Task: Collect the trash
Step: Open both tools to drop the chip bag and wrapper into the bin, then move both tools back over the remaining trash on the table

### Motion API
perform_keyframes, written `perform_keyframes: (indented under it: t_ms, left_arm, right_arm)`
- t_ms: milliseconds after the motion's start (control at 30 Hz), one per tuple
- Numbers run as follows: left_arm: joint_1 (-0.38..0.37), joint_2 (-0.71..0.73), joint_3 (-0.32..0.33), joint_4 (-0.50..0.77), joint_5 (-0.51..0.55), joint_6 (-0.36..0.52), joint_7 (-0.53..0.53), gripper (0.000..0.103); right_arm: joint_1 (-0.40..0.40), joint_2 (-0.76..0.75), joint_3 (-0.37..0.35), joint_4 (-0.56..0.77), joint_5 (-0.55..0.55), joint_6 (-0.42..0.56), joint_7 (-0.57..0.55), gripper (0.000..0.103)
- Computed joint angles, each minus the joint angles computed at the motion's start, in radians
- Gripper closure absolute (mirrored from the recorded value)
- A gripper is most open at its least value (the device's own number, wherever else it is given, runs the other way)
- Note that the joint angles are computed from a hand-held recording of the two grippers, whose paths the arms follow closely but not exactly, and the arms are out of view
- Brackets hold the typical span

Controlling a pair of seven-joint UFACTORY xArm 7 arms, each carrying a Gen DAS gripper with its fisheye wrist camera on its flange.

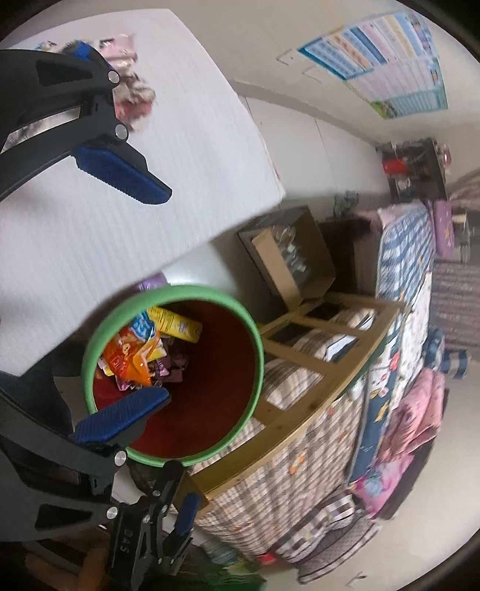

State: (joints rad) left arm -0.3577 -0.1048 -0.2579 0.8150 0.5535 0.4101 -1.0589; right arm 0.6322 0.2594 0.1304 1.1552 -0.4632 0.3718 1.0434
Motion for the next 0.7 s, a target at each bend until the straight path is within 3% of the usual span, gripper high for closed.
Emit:
perform_keyframes:
  t_ms: [167, 367, 700]
  left_arm:
    - [0.026, -0.183, -0.012, -0.139, -0.043, 0.013, -0.025, 0.008]
    - [0.025, -0.457, -0.029, -0.314, -0.187, 0.104, 0.053, 0.008]
    - [0.017, -1.108, 0.003, -0.592, -0.373, 0.455, 0.179, 0.008]
  right_arm:
    - [0.045, -0.004, 0.021, 0.038, -0.034, 0.043, 0.019, 0.005]
    - [0.119, 0.03, 0.06, 0.14, -0.038, 0.108, 0.012, 0.005]
    - [0.258, 0.138, 0.075, 0.328, -0.034, 0.188, -0.012, 0.005]
